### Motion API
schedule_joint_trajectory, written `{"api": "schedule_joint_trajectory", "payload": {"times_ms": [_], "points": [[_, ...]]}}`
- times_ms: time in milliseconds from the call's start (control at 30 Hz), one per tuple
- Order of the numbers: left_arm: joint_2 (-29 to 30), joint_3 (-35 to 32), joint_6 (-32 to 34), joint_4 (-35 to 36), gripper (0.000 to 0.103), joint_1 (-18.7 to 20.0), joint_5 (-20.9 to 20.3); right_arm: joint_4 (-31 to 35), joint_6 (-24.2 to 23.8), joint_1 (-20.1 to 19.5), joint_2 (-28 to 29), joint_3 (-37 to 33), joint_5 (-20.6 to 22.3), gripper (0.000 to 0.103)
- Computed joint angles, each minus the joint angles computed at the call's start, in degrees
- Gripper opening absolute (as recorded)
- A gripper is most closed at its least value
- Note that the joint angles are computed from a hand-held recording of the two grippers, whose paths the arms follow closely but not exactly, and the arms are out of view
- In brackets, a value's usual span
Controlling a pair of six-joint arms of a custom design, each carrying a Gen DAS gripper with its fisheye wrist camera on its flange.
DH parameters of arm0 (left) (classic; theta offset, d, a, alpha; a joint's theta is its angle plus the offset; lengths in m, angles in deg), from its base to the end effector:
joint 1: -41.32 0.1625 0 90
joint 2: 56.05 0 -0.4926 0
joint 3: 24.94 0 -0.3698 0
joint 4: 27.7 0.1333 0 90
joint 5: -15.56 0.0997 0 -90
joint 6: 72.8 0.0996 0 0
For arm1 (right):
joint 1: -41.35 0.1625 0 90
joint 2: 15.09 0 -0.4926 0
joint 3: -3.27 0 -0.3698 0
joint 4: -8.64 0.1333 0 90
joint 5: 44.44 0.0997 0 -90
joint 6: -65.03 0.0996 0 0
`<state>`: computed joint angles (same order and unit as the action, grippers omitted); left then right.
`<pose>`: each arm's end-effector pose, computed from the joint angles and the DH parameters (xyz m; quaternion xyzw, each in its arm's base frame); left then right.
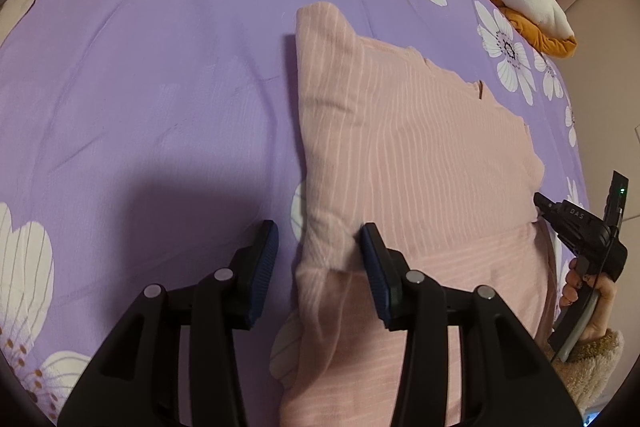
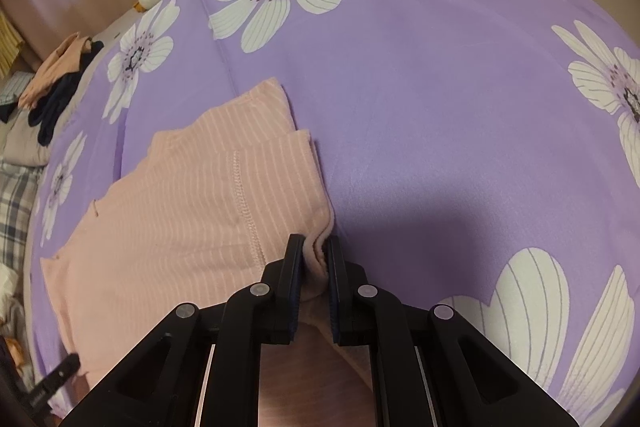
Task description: Fold small clothes
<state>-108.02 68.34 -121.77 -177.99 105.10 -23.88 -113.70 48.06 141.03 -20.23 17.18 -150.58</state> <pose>-0.1190 -0.7174 0.2790 -0.2449 0.8605 -0.3751 0.2428 0.2699 -0.9539 0.1024 0.1955 -0.9497 0.1931 0.1500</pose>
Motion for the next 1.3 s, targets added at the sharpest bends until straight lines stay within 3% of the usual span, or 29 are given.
{"api": "schedule_joint_trajectory", "payload": {"times_ms": [900, 967, 1033, 1067, 1233, 1300], "points": [[-1.9, 4.0, -8.3, 2.9, 0.040, -2.7, 0.0, -2.3, -1.8, 0.2, -1.2, 2.9, -0.3, 0.009], [-2.2, 4.7, -8.4, 1.2, 0.039, -3.3, -0.4, -2.1, -1.8, 0.3, -2.0, 3.9, -0.5, 0.018], [-2.4, 5.8, -7.1, -1.5, 0.041, -4.1, 0.0, -2.8, -0.4, 0.2, -4.4, 7.8, 0.5, 0.048], [-2.6, 6.4, -6.4, -2.6, 0.041, -4.8, 0.7, -4.3, -0.1, 0.1, -6.2, 11.0, 2.0, 0.054], [-3.2, 8.7, -6.1, -4.8, 0.058, -7.5, 4.4, -16.4, -2.5, -0.3, -15.6, 29.1, 8.2, 0.069], [-3.5, 9.6, -6.9, -5.0, 0.062, -8.3, 5.1, -20.7, -4.0, -0.4, -18.9, 35.4, 10.5, 0.070]]}}
